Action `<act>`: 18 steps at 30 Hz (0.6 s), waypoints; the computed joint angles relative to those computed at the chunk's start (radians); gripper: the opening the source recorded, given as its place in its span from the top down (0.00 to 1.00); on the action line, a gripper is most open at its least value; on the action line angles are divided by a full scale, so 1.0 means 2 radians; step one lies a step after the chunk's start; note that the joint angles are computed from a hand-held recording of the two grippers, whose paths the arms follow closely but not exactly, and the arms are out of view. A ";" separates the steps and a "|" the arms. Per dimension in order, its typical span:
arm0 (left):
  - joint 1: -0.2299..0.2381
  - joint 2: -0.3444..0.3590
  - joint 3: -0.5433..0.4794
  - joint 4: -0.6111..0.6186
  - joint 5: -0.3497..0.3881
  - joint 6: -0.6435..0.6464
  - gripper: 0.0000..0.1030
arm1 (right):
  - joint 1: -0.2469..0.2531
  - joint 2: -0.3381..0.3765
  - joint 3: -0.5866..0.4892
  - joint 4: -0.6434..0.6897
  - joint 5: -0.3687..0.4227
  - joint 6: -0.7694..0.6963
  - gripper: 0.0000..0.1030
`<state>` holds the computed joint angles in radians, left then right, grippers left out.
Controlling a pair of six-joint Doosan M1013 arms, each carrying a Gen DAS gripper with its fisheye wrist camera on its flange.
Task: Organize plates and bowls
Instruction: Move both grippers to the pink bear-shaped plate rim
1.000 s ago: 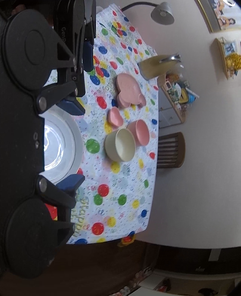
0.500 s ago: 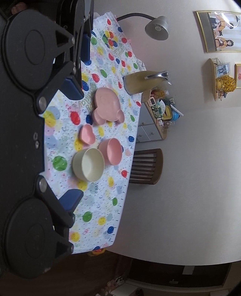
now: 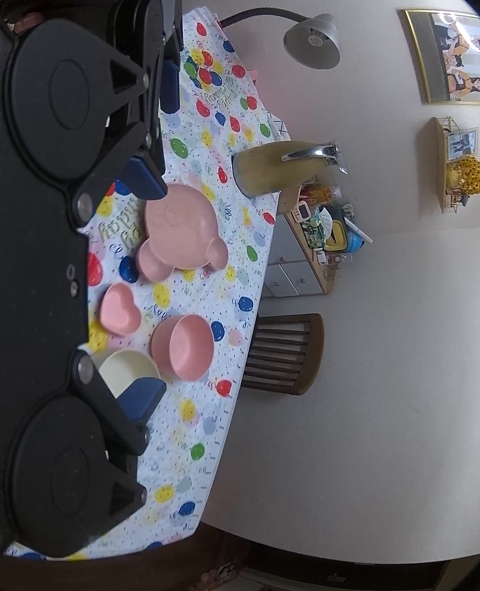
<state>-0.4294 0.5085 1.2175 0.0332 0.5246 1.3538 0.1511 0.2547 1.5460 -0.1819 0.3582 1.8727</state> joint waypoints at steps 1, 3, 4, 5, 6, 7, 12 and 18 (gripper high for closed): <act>0.005 0.006 -0.007 -0.012 0.001 0.013 0.14 | 0.002 0.008 -0.010 -0.003 0.006 0.004 0.00; 0.012 0.018 -0.020 -0.020 0.008 0.023 0.14 | 0.005 0.024 -0.028 -0.003 0.015 0.003 0.00; 0.017 0.025 -0.029 -0.027 0.014 0.029 0.14 | 0.007 0.032 -0.038 -0.001 0.020 0.001 0.00; 0.020 0.032 -0.037 -0.032 0.021 0.031 0.14 | 0.008 0.041 -0.048 0.001 0.025 -0.003 0.00; 0.023 0.038 -0.045 -0.032 0.028 0.030 0.14 | 0.008 0.048 -0.056 0.002 0.029 -0.004 0.00; 0.027 0.046 -0.054 -0.032 0.036 0.028 0.14 | 0.009 0.057 -0.067 0.003 0.035 -0.005 0.00; 0.041 0.079 -0.096 -0.042 0.066 0.032 0.14 | 0.010 0.099 -0.119 0.022 0.067 -0.024 0.00; 0.053 0.118 -0.144 -0.062 0.098 0.033 0.14 | 0.006 0.149 -0.184 0.055 0.121 -0.051 0.01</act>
<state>-0.3228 0.7437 0.9299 -0.0918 0.7210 1.4200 0.1639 0.5534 1.1780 -0.0723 0.6003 1.7703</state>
